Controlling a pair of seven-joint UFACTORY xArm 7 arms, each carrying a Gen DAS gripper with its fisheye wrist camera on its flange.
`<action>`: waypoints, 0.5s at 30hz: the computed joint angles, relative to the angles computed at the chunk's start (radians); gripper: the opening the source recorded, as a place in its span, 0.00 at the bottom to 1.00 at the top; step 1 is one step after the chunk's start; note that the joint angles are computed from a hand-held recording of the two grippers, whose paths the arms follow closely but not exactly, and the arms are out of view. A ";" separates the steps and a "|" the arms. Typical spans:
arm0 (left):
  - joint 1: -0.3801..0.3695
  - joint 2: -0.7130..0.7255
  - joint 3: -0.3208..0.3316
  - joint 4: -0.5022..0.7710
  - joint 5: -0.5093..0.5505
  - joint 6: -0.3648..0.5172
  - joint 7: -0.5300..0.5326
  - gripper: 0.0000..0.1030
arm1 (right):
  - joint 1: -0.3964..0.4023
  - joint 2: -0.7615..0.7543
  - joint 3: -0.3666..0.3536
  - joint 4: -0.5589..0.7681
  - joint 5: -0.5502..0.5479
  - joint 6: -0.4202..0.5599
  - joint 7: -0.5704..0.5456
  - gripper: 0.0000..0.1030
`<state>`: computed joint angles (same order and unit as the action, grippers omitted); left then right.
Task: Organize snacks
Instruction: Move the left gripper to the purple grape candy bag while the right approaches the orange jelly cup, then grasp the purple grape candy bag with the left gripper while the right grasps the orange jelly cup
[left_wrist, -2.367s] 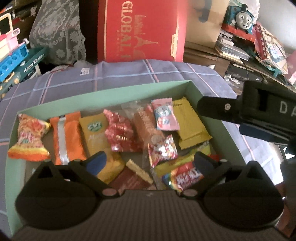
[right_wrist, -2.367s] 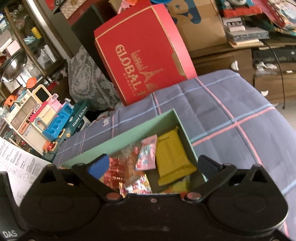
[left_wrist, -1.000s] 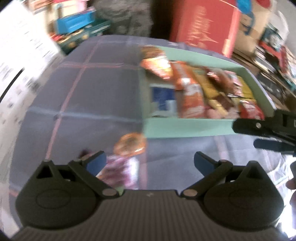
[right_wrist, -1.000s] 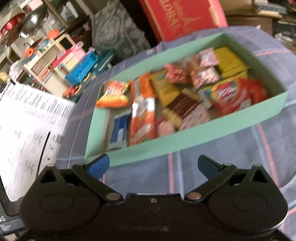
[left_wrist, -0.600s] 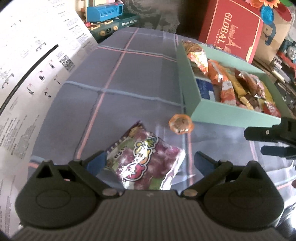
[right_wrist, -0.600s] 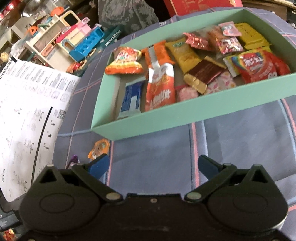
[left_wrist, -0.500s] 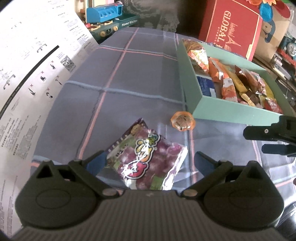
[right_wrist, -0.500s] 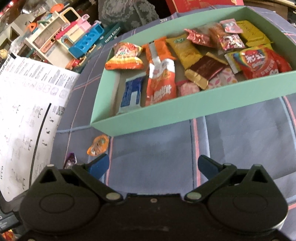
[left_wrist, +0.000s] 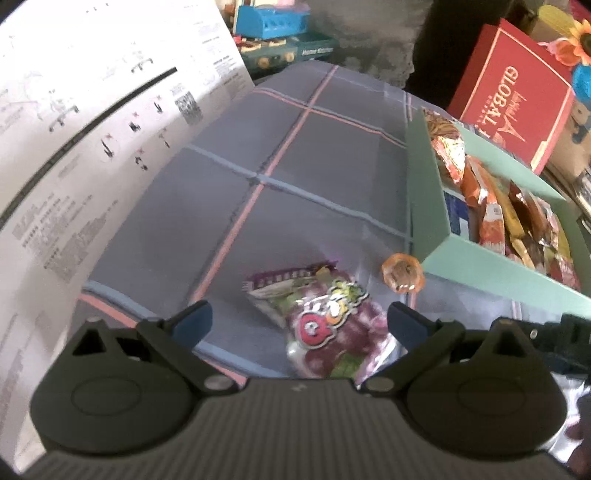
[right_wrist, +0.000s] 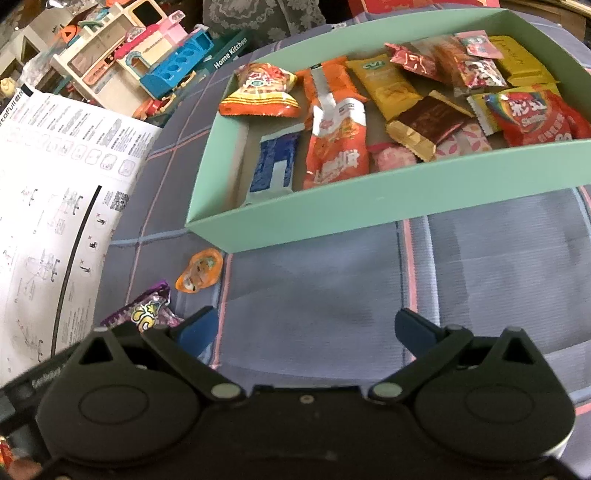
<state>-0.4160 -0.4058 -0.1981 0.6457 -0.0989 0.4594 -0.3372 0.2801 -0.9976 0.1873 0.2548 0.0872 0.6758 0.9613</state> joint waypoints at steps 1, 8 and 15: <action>0.012 0.019 -0.020 0.012 0.020 -0.003 -0.023 1.00 | -0.003 0.007 0.006 0.005 -0.003 -0.003 0.003 1.00; 0.074 0.097 -0.118 0.038 0.280 -0.025 -0.206 1.00 | -0.050 0.065 0.045 0.061 -0.043 -0.017 0.058 1.00; 0.000 0.041 0.022 -0.038 0.091 -0.056 -0.050 1.00 | -0.076 0.230 0.095 0.126 -0.094 -0.140 0.110 0.93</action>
